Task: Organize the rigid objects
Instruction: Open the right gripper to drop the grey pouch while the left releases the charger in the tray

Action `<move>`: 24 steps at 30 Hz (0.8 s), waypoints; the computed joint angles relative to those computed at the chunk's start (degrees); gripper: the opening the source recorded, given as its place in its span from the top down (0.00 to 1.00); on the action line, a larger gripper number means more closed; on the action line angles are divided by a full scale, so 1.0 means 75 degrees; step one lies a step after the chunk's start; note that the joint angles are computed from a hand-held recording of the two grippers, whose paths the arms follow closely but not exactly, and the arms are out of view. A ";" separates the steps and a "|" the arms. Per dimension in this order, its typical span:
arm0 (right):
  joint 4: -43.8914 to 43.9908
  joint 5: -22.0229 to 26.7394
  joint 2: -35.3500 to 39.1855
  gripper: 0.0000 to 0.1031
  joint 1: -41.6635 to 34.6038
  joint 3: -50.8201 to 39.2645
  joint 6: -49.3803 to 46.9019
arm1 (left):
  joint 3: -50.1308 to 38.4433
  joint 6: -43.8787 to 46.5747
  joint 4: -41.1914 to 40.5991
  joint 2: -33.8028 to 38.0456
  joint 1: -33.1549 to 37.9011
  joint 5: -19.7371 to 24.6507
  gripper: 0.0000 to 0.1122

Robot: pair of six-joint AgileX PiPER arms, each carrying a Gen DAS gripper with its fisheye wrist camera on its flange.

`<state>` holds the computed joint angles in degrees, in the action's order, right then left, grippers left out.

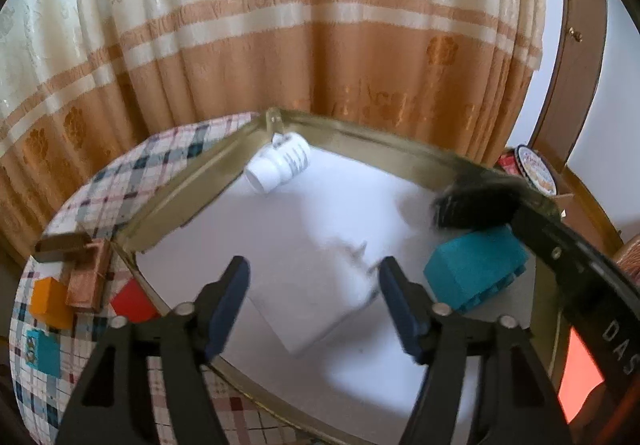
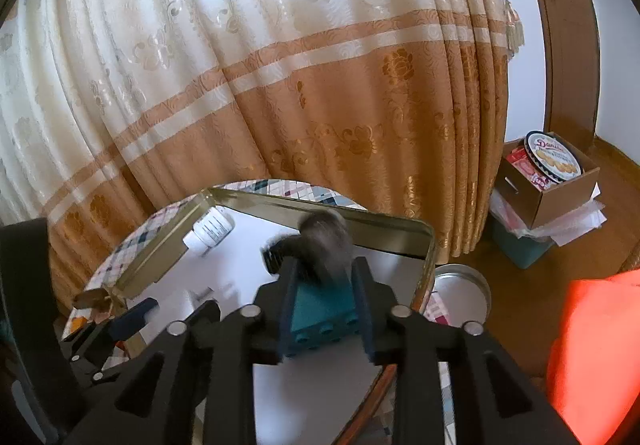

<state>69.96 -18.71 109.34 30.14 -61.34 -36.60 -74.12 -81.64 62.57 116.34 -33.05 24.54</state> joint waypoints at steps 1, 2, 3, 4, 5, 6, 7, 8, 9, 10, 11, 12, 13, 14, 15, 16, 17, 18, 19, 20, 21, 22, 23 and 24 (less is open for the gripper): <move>-0.0141 -0.0189 -0.0049 0.47 0.0071 0.0103 0.0238 | 0.0114 -0.0356 0.0375 -0.0103 -0.0027 0.0035 0.15; -0.0317 -0.0433 -0.0068 0.40 0.0167 0.0190 0.0521 | 0.0312 -0.1018 0.1055 -0.0264 -0.0085 0.0116 0.09; -0.0634 -0.0743 -0.0118 0.31 0.0274 0.0355 0.0966 | 0.0516 -0.1723 0.1769 -0.0401 -0.0140 0.0222 0.09; -0.0981 -0.1145 -0.0186 0.30 0.0416 0.0573 0.1491 | 0.0628 -0.2123 0.2192 -0.0477 -0.0168 0.0297 0.09; -0.1146 -0.1417 -0.0232 0.29 0.0526 0.0692 0.1793 | 0.0816 -0.2617 0.2766 -0.0607 -0.0226 0.0408 0.09; -0.1331 -0.1613 -0.0276 0.29 0.0606 0.0805 0.2085 | 0.0933 -0.2878 0.3095 -0.0686 -0.0267 0.0497 0.09; -0.1512 -0.1735 -0.0312 0.28 0.0672 0.0879 0.2345 | 0.1029 -0.3072 0.3367 -0.0747 -0.0313 0.0633 0.09; -0.1585 -0.1729 -0.0339 0.27 0.0687 0.0888 0.2436 | 0.1082 -0.3114 0.3476 -0.0779 -0.0349 0.0804 0.09; -0.1575 -0.1712 -0.0347 0.26 0.0726 0.0864 0.2447 | 0.1105 -0.3111 0.3486 -0.0790 -0.0348 0.0897 0.09; -0.1582 -0.1702 -0.0352 0.26 0.0765 0.0839 0.2465 | 0.1192 -0.3215 0.3538 -0.0837 -0.0284 0.0900 0.09; -0.1637 -0.1728 -0.0352 0.26 0.0817 0.0824 0.2537 | 0.1250 -0.3262 0.3543 -0.0878 -0.0206 0.0815 0.09; -0.1666 -0.1821 -0.0345 0.26 0.0905 0.0811 0.2596 | 0.1324 -0.3339 0.3564 -0.0922 -0.0131 0.0732 0.09; -0.1612 -0.1948 -0.0323 0.26 0.1015 0.0778 0.2575 | 0.1414 -0.3451 0.3621 -0.0974 -0.0036 0.0656 0.09; -0.1524 -0.2033 -0.0300 0.26 0.1096 0.0731 0.2488 | 0.1524 -0.3609 0.3734 -0.1026 0.0055 0.0648 0.09; -0.1373 -0.2104 -0.0260 0.25 0.1191 0.0650 0.2327 | 0.1642 -0.3780 0.3869 -0.1077 0.0137 0.0697 0.09; -0.1170 -0.2187 -0.0192 0.25 0.1309 0.0527 0.2109 | 0.1717 -0.3862 0.3921 -0.1111 0.0156 0.0742 0.09; -0.1051 -0.2267 -0.0143 0.25 0.1415 0.0452 0.1991 | 0.1833 -0.3970 0.4010 -0.1167 0.0254 0.0769 0.09; -0.0973 -0.2288 -0.0077 0.25 0.1490 0.0346 0.1899 | 0.1960 -0.4098 0.4115 -0.1229 0.0352 0.0812 0.09; -0.0883 -0.2310 0.0000 0.25 0.1580 0.0214 0.1801 | 0.2114 -0.4294 0.4294 -0.1299 0.0434 0.0864 0.09; -0.0741 -0.2342 0.0117 0.25 0.1700 0.0002 0.1623 | 0.2230 -0.4459 0.4444 -0.1343 0.0500 0.0933 0.09; -0.0575 -0.2418 0.0208 0.25 0.1801 -0.0157 0.1441 | 0.2355 -0.4605 0.4573 -0.1387 0.0590 0.1054 0.09; -0.0327 -0.2603 0.0340 0.25 0.1955 -0.0380 0.1201 | 0.2429 -0.4673 0.4636 -0.1416 0.0656 0.1094 0.09; -0.0260 -0.2778 0.0429 0.25 0.2059 -0.0498 0.1149 | 0.2513 -0.4697 0.4653 -0.1456 0.0787 0.1103 0.09; -0.0254 -0.3077 0.0569 0.25 0.2226 -0.0652 0.1162 | 0.2571 -0.4730 0.4669 -0.1488 0.0889 0.1083 0.09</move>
